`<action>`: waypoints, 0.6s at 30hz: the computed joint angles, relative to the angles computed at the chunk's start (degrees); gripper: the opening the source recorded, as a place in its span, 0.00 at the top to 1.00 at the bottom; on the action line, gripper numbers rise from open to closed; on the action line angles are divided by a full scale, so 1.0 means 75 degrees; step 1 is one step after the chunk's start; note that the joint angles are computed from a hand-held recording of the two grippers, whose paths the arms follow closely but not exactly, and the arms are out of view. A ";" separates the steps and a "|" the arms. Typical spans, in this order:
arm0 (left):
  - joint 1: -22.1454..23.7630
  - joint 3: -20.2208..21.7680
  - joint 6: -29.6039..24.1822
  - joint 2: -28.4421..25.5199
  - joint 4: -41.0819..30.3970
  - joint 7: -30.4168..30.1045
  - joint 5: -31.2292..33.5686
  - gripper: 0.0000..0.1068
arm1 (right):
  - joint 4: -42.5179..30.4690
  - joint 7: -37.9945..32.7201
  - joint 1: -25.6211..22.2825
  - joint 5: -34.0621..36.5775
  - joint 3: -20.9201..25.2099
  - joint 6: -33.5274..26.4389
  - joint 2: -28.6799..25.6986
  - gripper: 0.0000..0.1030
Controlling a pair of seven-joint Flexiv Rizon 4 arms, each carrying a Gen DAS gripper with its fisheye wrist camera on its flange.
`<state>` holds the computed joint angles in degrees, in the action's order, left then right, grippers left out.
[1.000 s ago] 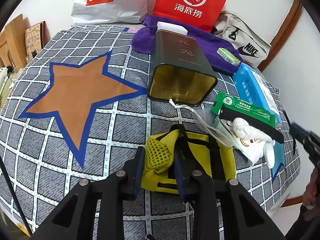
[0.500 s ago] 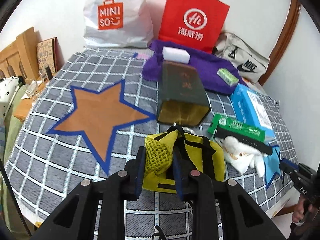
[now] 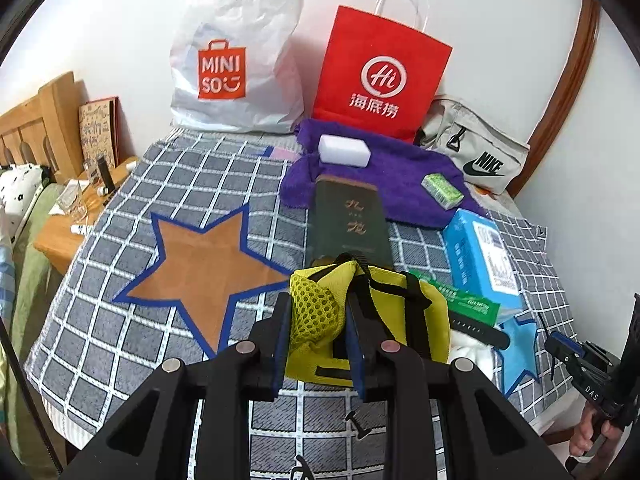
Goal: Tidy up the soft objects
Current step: 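Carry the yellow pouch and black strap toward the purple towel with both tools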
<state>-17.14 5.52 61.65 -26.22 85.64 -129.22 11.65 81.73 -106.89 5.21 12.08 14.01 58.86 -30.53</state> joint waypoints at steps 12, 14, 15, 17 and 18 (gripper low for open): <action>0.0109 -0.0138 -0.0240 -0.0341 -0.0805 0.0320 -0.0381 0.77 | -0.0985 0.0027 0.0077 -0.0009 -0.0019 -0.0274 -0.0311 0.81; 0.0113 -0.0119 -0.0356 -0.0421 -0.1000 0.0362 -0.0408 0.77 | -0.1307 0.0025 0.0099 -0.0029 -0.0016 -0.0388 -0.0459 0.81; 0.0115 -0.0112 -0.0409 -0.0458 -0.1089 0.0384 -0.0416 0.77 | -0.1456 0.0010 0.0110 -0.0036 -0.0011 -0.0437 -0.0529 0.81; 0.0134 -0.0106 -0.0539 -0.0560 -0.1309 0.0435 -0.0444 0.77 | -0.1817 -0.0038 0.0142 -0.0066 -0.0003 -0.0571 -0.0702 0.81; 0.0146 -0.0102 -0.0588 -0.0613 -0.1413 0.0449 -0.0460 0.77 | -0.1998 -0.0045 0.0168 -0.0087 -0.0011 -0.0641 -0.0791 0.81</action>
<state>-16.05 4.76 57.23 -30.82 75.04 -125.86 8.19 66.74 -107.23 6.47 11.43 13.93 54.05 -36.46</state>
